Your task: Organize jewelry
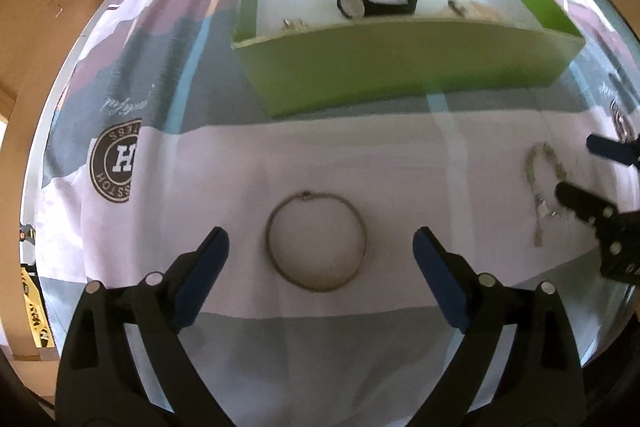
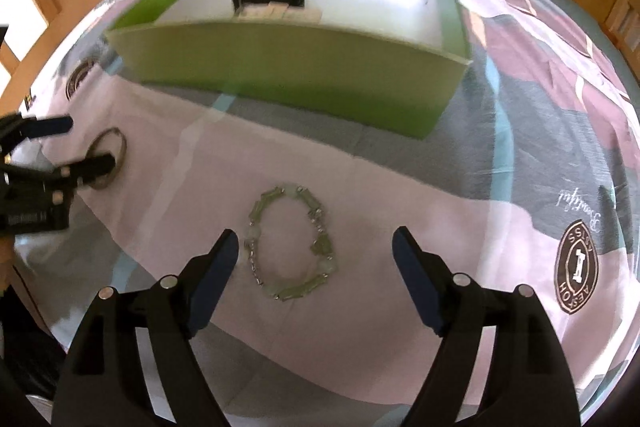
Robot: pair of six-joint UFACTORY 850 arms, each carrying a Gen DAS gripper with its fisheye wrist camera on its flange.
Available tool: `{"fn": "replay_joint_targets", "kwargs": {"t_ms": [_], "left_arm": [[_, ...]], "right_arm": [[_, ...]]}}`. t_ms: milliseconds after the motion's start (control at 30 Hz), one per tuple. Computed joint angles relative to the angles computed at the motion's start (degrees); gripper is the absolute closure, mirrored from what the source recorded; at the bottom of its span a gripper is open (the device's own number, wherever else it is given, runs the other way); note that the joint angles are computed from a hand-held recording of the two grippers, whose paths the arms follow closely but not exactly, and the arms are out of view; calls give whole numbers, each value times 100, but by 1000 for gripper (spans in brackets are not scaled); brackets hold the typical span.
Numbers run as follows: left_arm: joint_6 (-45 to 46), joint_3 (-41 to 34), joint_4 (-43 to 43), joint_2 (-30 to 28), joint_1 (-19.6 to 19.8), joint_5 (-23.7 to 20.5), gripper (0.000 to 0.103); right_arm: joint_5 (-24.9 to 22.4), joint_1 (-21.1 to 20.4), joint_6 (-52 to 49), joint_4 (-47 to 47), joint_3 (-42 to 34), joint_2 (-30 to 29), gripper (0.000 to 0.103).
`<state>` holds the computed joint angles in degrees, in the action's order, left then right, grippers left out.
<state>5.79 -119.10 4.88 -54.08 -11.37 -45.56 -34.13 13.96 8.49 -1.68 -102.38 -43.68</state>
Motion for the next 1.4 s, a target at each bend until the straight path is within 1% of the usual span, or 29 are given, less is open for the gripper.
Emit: {"fn": "replay_joint_targets", "kwargs": {"t_ms": [67,133,200,233,300,333,400,467,500,533,567,600,633,667,733,833,933,1000,1067,1133,1200,1233,1300,1367,1400], "left_arm": [[-49,-111,29,-85,-16,-159,9],[-64,-218,31,-169,-3,-287,9],[-90,-336,23,-248,0,-418,8],[-86,-389,16,-286,6,-461,8],[-72,-539,15,-388,1,-576,7],[-70,-753,31,-529,-8,-667,7],[-85,-845,100,-604,-22,-722,6],[-116,-842,130,-607,-29,-720,5],[-98,-915,115,-648,-23,-754,5],[-99,-837,111,-613,-18,-639,5],[-228,-519,160,-403,-100,-630,5],[-273,-440,177,-362,-119,-579,4],[-285,-463,179,-378,-120,-594,4],[-277,-578,175,-455,-106,-633,4],[-281,-592,175,-463,-108,-639,4],[-260,-583,174,-458,-105,-626,4],[-231,-558,163,-441,-101,-610,4],[-240,-543,174,-432,-107,-597,4],[-249,-544,172,-427,-118,-604,4],[-262,-551,174,-432,-119,-607,4],[-256,-536,179,-422,-121,-595,4],[-255,-529,183,-419,-122,-590,4],[-267,-522,187,-417,-124,-584,4],[-264,-507,179,-406,-123,-570,4],[-257,-495,167,-396,-123,-559,4]], "right_arm": [[-33,-33,-41,50,-5,11,23],[-164,-48,-175,229,-88,-47,21],[-406,-100,-665,759,-189,-129,20],[-448,-96,-734,776,-199,-152,20],[-481,2,-571,348,-254,-204,20],[-456,28,-585,286,-220,-187,20],[-465,32,-696,389,-257,-218,20],[-365,72,-583,171,-214,-210,20],[-319,93,-570,81,-185,-199,25],[-293,96,-656,127,-169,-190,38],[-263,110,-809,264,-166,-178,44],[-234,106,-903,351,-150,-153,60],[-241,80,-1151,620,-157,-142,70],[-246,60,-1279,779,-146,-134,73],[-236,43,-1363,857,-142,-129,82],[-151,-1,-1546,1074,-79,-62,90],[160,-83,-1628,1343,117,123,90],[393,-192,-1752,1694,258,278,90],[542,-310,-1998,2229,352,373,90],[661,-377,-2175,2541,438,444,90],[655,-405,-2230,2677,427,440,89],[600,-364,-2179,2671,314,348,89],[351,-357,-2234,2627,210,272,89],[227,-278,-2014,2238,109,187,80],[170,-232,-1874,2009,62,142,69]]}}
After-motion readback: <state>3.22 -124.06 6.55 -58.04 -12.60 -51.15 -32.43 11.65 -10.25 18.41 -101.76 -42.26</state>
